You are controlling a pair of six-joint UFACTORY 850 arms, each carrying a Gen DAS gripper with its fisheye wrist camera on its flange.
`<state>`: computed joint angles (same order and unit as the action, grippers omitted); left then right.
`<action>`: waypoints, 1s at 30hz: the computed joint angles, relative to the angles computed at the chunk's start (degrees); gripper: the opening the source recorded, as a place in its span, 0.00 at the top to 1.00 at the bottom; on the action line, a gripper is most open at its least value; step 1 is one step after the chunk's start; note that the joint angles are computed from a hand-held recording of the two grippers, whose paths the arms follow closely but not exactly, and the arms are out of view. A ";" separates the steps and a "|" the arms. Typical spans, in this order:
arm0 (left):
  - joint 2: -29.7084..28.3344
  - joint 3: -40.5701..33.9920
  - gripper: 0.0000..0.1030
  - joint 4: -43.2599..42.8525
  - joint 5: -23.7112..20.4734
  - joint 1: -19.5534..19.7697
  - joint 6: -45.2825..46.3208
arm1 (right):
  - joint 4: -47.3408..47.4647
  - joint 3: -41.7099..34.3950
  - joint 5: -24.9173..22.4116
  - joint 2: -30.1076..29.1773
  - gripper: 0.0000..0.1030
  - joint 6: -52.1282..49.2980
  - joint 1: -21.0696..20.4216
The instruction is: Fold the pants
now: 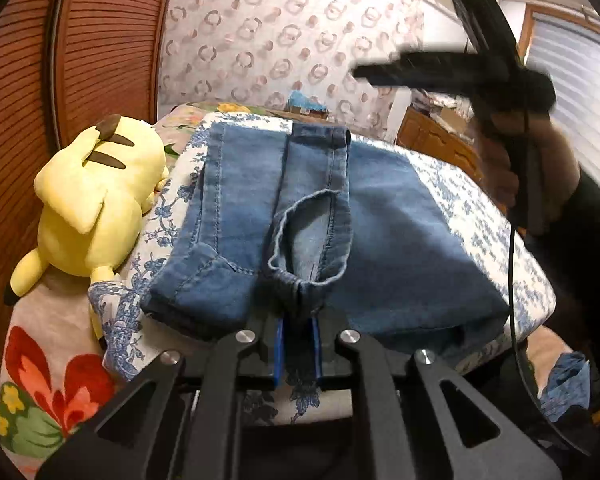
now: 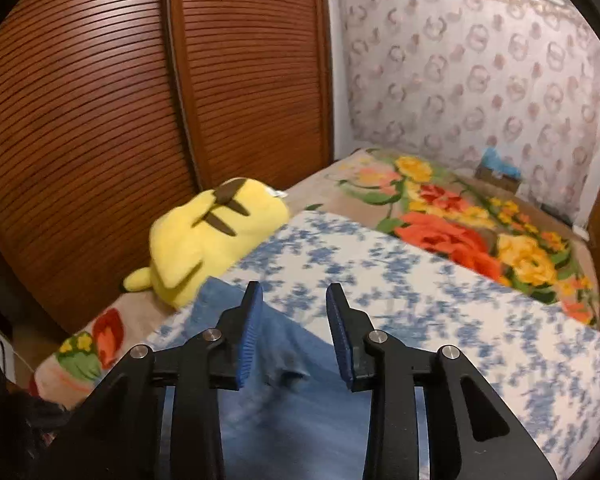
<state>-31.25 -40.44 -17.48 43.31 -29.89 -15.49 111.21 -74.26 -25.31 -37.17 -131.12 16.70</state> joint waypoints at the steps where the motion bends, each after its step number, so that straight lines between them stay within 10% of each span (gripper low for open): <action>1: 0.33 0.53 0.90 0.42 0.92 0.06 -0.85 | -0.46 0.31 -0.01 0.08 0.68 -0.53 -0.60; 11: 0.04 1.69 0.88 -0.28 2.25 0.99 -3.34 | 2.42 0.20 7.18 -4.85 0.68 -10.59 -0.87; 30: 1.21 4.67 0.77 1.22 5.17 1.67 -4.47 | -6.01 -1.35 0.40 -4.68 0.68 0.17 3.29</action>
<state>-30.04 -35.78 -16.26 48.48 -28.22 -19.96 105.20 -75.61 -24.92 -41.85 -130.95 19.99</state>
